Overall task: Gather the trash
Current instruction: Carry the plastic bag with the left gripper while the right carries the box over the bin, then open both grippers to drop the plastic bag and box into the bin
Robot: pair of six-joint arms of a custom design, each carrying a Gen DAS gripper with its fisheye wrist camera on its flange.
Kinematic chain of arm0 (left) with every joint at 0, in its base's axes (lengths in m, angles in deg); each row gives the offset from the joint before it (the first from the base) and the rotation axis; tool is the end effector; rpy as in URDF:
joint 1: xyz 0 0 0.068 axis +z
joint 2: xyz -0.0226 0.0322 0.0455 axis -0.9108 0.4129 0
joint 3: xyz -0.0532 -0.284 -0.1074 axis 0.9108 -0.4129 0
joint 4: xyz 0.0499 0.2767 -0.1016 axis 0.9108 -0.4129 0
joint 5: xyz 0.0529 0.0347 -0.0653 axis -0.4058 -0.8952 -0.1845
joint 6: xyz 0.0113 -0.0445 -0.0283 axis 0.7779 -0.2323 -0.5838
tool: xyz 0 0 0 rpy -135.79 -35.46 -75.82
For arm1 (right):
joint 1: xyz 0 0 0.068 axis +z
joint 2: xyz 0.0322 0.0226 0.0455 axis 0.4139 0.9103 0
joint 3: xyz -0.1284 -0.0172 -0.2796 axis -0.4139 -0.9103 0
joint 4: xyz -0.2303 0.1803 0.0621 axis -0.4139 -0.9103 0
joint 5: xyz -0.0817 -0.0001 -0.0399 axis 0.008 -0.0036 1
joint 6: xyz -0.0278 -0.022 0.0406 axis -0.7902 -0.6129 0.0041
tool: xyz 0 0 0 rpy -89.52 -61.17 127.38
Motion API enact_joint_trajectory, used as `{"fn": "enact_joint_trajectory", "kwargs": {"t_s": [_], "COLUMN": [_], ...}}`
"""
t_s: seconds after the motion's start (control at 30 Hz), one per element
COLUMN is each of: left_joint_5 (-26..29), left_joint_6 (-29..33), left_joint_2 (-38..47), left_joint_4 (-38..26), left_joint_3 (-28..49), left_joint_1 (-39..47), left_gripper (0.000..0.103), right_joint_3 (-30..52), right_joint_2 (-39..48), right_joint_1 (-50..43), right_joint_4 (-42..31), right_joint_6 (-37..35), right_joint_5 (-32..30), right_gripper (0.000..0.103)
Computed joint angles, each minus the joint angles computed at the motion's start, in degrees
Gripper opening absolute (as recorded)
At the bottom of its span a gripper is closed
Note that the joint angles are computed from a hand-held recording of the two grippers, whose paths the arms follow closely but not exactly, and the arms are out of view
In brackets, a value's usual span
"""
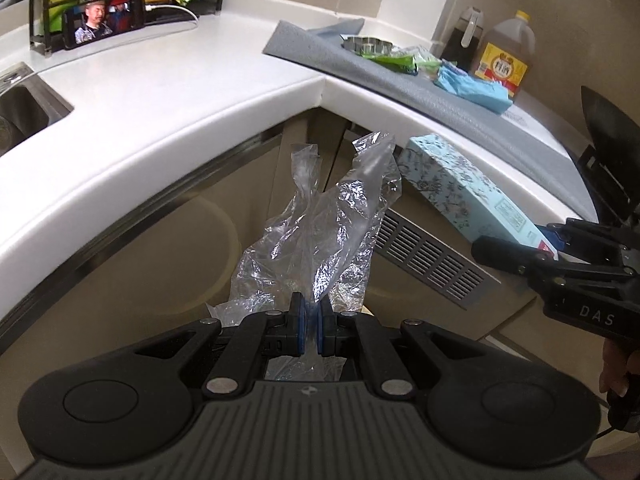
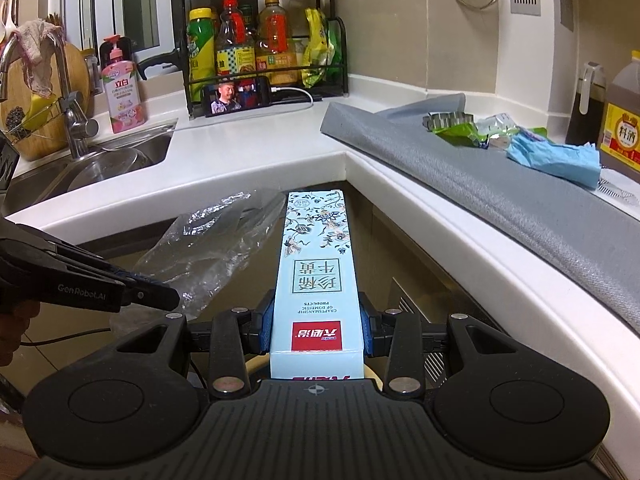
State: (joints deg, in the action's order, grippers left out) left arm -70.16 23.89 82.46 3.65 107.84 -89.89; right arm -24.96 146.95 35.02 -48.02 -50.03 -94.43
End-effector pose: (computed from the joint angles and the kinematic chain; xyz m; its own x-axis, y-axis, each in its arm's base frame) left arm 0.2190 -0.0875 0.3194 -0.7060 -0.2823 -0.6495 -0.2142 0.9593 -0.1842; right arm 0.3199 0.0790 0.3188 -0.3999 -0.3797 -0.8342 -0.7438 0.6663 0.0533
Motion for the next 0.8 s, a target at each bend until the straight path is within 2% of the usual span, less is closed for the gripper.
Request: {"fn": "enact_joint_trajectory", "kwargs": {"t_s": [0.4,0.8], "left_joint_5": [7.3,13.4], "left_joint_6": [3.1,7.5], "left_joint_2": [10.5,22.7], "left_joint_4": [6.1,5.9], "left_joint_3": [-1.1,-0.3], "left_joint_1": [4.9,8.8], "left_gripper": [0.006,0.006], "right_joint_3": [1.2,4.4], "right_joint_2": [8.3,18.1], "right_joint_1": [3.5,6.5], "right_joint_4": [-0.2,-3.9], "right_joint_6": [-0.7,-1.9], "right_joint_5": [3.8,8.4], "right_gripper": [0.042,0.042]}}
